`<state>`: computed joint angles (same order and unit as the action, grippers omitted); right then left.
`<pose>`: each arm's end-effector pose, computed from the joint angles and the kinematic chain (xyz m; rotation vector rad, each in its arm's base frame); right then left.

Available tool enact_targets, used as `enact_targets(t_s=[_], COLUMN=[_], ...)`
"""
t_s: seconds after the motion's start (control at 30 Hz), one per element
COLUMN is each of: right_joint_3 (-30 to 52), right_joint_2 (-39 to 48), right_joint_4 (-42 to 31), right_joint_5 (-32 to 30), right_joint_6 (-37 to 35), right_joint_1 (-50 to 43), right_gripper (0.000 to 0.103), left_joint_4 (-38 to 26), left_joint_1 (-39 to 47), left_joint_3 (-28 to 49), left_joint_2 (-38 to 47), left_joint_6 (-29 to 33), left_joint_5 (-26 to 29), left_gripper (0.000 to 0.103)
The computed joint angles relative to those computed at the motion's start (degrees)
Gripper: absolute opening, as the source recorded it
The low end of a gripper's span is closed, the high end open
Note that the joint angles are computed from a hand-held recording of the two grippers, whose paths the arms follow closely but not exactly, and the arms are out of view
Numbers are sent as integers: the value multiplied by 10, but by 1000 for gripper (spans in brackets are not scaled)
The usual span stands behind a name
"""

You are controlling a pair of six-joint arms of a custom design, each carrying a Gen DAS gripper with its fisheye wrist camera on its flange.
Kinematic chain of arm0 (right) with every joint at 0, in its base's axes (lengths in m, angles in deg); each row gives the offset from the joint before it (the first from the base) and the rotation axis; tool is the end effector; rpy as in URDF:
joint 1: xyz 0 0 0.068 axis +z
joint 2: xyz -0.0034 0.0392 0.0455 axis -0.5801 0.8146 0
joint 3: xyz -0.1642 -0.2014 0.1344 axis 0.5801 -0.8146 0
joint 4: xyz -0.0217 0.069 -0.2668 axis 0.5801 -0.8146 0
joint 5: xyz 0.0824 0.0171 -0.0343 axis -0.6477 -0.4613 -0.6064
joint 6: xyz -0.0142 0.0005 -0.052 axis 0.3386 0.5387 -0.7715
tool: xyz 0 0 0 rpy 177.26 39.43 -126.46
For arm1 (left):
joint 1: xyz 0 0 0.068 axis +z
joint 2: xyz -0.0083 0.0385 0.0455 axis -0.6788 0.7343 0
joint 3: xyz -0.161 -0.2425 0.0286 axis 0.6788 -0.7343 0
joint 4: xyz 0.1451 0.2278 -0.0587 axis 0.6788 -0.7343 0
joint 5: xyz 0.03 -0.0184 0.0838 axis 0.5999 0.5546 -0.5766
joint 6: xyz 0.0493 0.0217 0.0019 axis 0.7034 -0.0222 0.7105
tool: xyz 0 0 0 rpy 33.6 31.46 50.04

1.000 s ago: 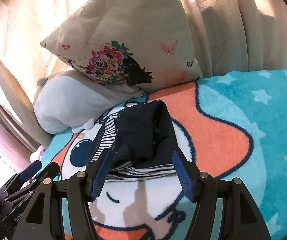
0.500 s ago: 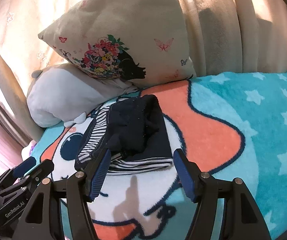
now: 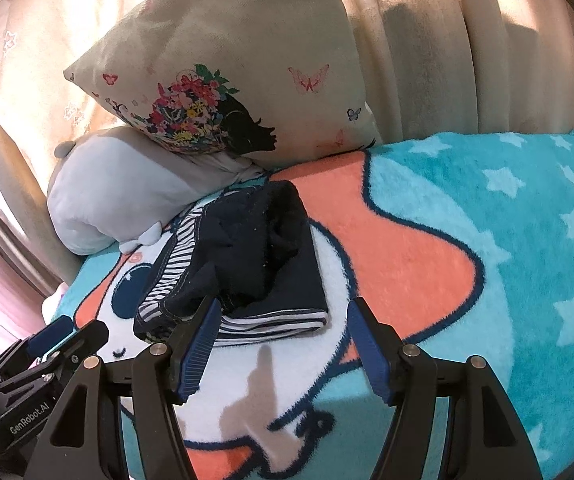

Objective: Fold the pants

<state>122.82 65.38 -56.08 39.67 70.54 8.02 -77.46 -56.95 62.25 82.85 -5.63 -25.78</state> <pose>0.2580 0.2234 0.1897 0.4500 2.3268 0.2873 0.3065 -0.0799 0.1758 0.3520 2.3048 -0.1882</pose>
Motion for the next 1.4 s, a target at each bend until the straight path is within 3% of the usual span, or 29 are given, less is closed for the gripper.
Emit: enact_targets(t_s=[0.23,0.4,0.53,0.63,0.9,1.0,1.17,1.2,1.27,1.3,1.33,1.4], right_joint_3=[-4,-14,-14,-1,25,31,38,37,35,34,37,34], right_joint_2=[5,6,6,10,51,89,155,165,172,175,175,164], right_joint_4=[5,20,27,26,84,121,204,226,251,262,260,258], right_joint_5=[-2,-12,-25,-43,-184,-256,-353,-367,-376,-389,-395,-383], right_joint_6=[1,-1,-13,-35,-80,-70,-43,-38,-33,-33,-33,-39], right_joint_1=[-4,-11,-24,-43,-137,-174,-208,-212,-215,-216,-214,-206], right_gripper=[70,70,70,71,75,75,75,75,70,58,54,48], left_joint_4=[16,105,69,29,-118,-128,-131,-131,-136,-143,-148,-137], left_joint_1=[10,22,49,55,55,60,41,36,32,32,30,23], left_joint_3=[1,-38,1,62,262,288,312,312,309,309,305,283], left_joint_2=[8,-10,7,58,250,283,314,312,306,303,295,271], left_joint_6=[-11,-23,-18,-14,-41,-47,-43,-40,-37,-36,-34,-35], left_joint_5=[2,-21,47,74,185,234,231,223,236,244,248,232], left_gripper=[72,72,88,88,88,88,88,87,61,53,41,40])
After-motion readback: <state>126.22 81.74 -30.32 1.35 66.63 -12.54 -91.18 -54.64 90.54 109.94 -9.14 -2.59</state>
